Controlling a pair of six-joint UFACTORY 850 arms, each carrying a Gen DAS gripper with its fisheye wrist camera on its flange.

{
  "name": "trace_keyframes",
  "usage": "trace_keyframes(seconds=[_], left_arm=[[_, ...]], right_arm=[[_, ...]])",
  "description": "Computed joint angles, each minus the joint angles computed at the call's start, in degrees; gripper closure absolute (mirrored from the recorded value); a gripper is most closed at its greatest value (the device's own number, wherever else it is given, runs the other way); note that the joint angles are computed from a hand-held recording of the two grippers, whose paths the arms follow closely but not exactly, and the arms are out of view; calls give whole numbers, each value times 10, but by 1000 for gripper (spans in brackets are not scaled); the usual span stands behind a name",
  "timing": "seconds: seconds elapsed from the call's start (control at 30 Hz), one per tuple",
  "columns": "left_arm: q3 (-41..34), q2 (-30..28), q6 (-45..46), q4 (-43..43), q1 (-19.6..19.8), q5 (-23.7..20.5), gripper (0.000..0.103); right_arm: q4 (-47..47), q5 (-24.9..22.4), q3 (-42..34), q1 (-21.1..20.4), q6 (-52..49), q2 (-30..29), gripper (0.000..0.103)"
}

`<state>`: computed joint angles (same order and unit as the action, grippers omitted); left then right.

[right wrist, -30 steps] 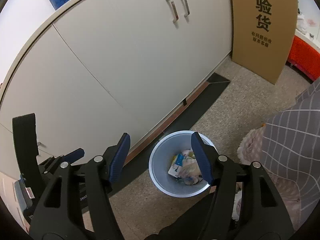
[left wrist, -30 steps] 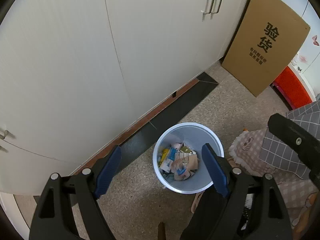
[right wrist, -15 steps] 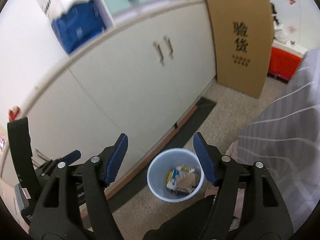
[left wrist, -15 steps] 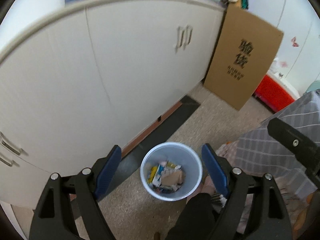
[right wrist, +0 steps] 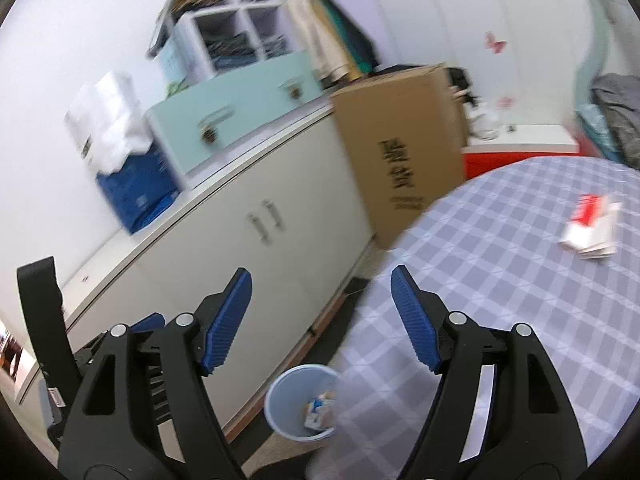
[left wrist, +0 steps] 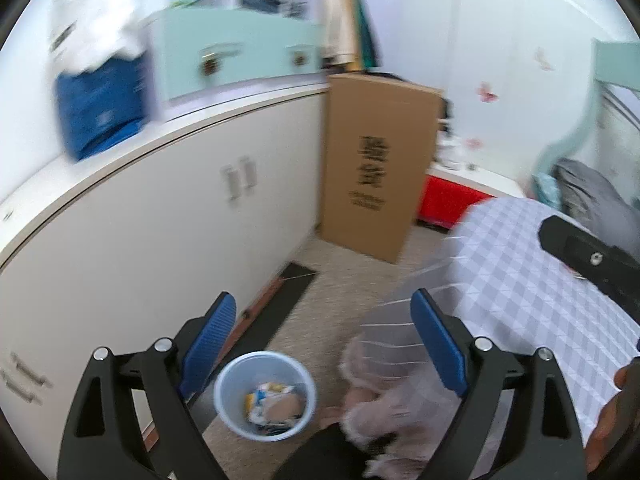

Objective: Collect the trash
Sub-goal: 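Move both tools back over the table toward the red-labelled white box, then grasp the red-labelled white box with the right tool while the left tool grasps the red pen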

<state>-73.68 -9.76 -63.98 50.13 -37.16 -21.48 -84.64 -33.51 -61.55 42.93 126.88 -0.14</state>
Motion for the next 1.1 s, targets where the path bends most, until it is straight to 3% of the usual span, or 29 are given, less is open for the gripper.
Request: trace_keyframes(seconds=[0.07,0.17,0.33,0.53,0.63,0.8,0.9,0.93,1.1], left_arm=[[-23,-15,26,-18,-23,4,16],[-68,-49,138,-121,-57,16,16],[-150,-118,234,-210,-98,6,16],[-275,-215,364,-334,-118,-35,16],[-330,-257,381,-360,-119,-62,16],[-399,-306,393,-383,-114,-89,16],[-426,-326,414,-400,-114,-96,16],[-440,-335,422,-406,-115,-100,16],[-500,-380,475,-462,-118,-112,16]], right_arm=[[3,-15,32,-12,4,33,32],[19,-45,82,-27,1,85,32],[53,-62,144,-71,6,147,32],[103,-12,174,-149,-25,166,32],[138,30,166,-189,-69,148,33],[205,68,143,-227,-152,105,49],[240,92,144,-244,-192,96,67],[252,92,145,-246,-208,95,77],[277,121,171,-269,-220,114,88]])
